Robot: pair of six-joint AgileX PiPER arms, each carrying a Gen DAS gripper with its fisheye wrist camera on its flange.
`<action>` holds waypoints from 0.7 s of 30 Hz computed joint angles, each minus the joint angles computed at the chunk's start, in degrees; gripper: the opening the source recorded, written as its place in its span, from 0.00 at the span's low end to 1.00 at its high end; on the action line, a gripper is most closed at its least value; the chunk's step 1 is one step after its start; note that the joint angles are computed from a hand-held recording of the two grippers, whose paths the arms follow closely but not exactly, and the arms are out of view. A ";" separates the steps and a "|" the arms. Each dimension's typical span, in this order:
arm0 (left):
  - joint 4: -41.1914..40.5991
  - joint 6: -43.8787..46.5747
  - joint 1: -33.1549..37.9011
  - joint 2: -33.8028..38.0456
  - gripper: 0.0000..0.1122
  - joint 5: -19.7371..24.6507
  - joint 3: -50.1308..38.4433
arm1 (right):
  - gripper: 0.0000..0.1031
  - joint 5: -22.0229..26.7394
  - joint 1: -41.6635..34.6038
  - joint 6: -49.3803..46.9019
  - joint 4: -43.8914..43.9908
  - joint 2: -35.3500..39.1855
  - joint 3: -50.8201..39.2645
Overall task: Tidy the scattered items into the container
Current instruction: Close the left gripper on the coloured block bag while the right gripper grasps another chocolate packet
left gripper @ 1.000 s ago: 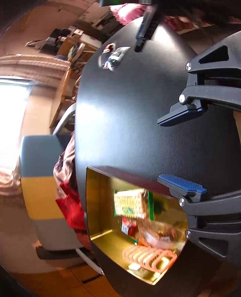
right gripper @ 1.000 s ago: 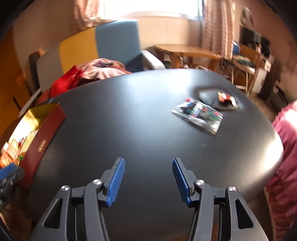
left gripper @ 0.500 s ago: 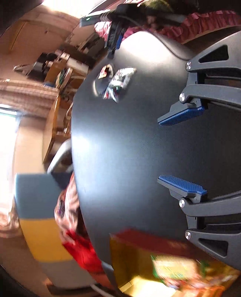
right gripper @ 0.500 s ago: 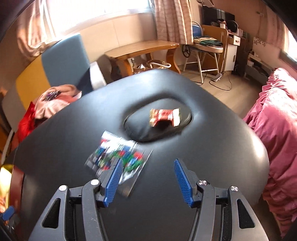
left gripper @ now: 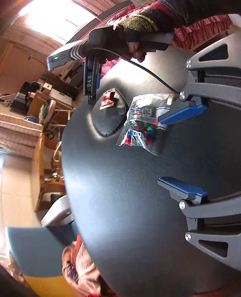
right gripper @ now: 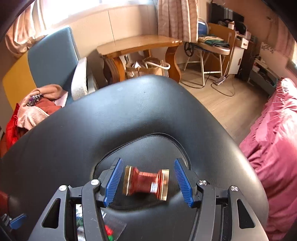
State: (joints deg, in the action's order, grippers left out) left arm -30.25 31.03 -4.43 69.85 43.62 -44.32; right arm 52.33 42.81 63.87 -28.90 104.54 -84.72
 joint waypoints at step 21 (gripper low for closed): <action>3.43 -4.55 -4.17 2.00 0.45 -4.71 4.07 | 0.59 -15.53 5.78 -17.97 20.92 -2.98 10.83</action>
